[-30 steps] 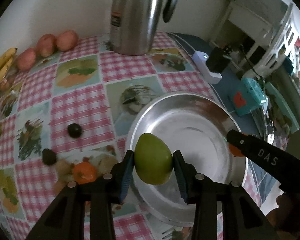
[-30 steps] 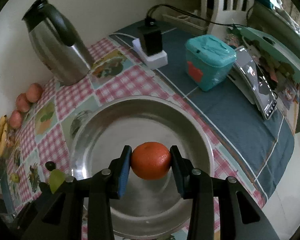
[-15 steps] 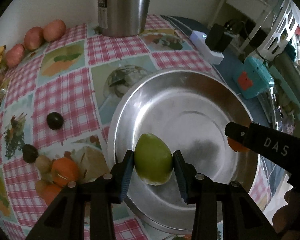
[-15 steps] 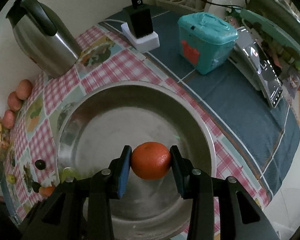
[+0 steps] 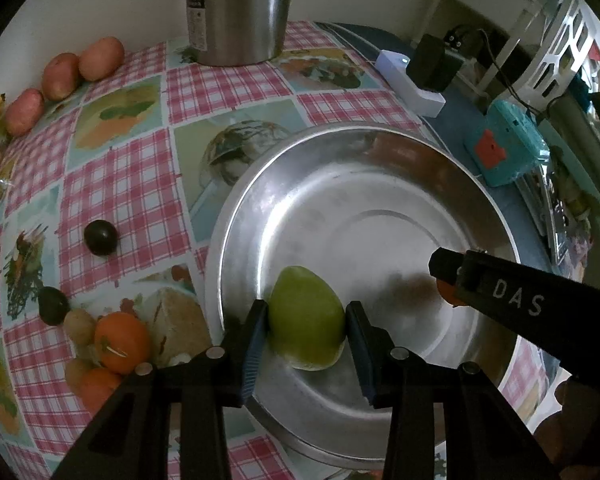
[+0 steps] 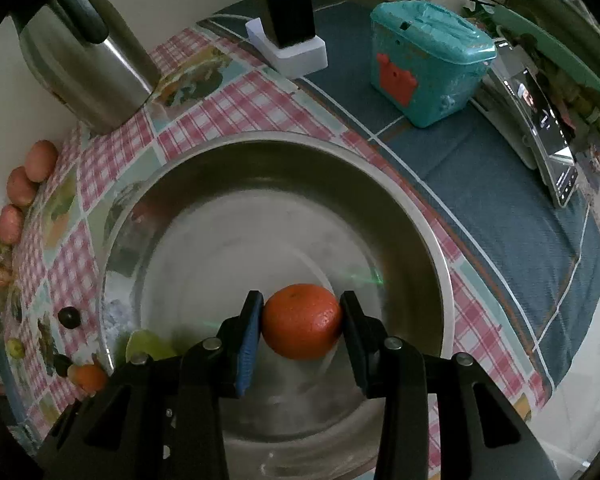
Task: Organize fruits
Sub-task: 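Open both tools to release the mango and orange onto the plate, then move both open tools back toward the fruit cluster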
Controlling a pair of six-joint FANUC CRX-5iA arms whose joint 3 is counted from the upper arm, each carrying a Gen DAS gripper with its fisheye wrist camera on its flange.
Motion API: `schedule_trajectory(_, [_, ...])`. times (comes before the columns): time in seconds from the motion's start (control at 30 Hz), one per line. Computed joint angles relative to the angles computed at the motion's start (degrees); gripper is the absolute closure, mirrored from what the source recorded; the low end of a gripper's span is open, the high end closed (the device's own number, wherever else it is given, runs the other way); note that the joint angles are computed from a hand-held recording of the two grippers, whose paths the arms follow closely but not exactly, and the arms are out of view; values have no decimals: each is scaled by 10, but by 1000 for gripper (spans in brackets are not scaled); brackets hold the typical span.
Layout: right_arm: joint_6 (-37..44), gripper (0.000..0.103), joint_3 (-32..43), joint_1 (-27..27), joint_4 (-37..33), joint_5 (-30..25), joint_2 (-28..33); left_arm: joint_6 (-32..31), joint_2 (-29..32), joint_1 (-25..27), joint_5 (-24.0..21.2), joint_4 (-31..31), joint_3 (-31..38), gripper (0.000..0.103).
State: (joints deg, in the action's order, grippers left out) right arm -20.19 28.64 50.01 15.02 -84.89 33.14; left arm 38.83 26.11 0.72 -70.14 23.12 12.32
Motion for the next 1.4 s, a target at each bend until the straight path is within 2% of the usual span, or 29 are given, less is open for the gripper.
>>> schedule_trajectory(0.27, [17, 62, 14, -5, -7, -9, 9, -3, -4, 2, 4, 8, -4, 59])
schedule_trajectory(0.4, [19, 47, 15, -5, -2, -10, 10, -4, -6, 4, 1, 10, -4, 57])
schedule_trajectory(0.47, [18, 47, 13, -4, 4, -11, 8, -6, -7, 5, 1, 14, -4, 53])
schedule_trajectory(0.53, [21, 45, 17, -3, 10, -19, 10, -5, -10, 6, 0, 17, -5, 41])
schedule_trajectory(0.73, [26, 43, 30, 3, 31, -36, 14, 2, -14, 12, -2, 20, -1, 36])
schedule_trajectory(1.03, [31, 43, 47, 11, 48, -55, 18, 34, -8, 27, -25, 15, 23, 35])
schedule_trajectory(1.4, [64, 43, 86, 14, 46, -69, 41, 127, 18, 53, -36, -25, 77, 35])
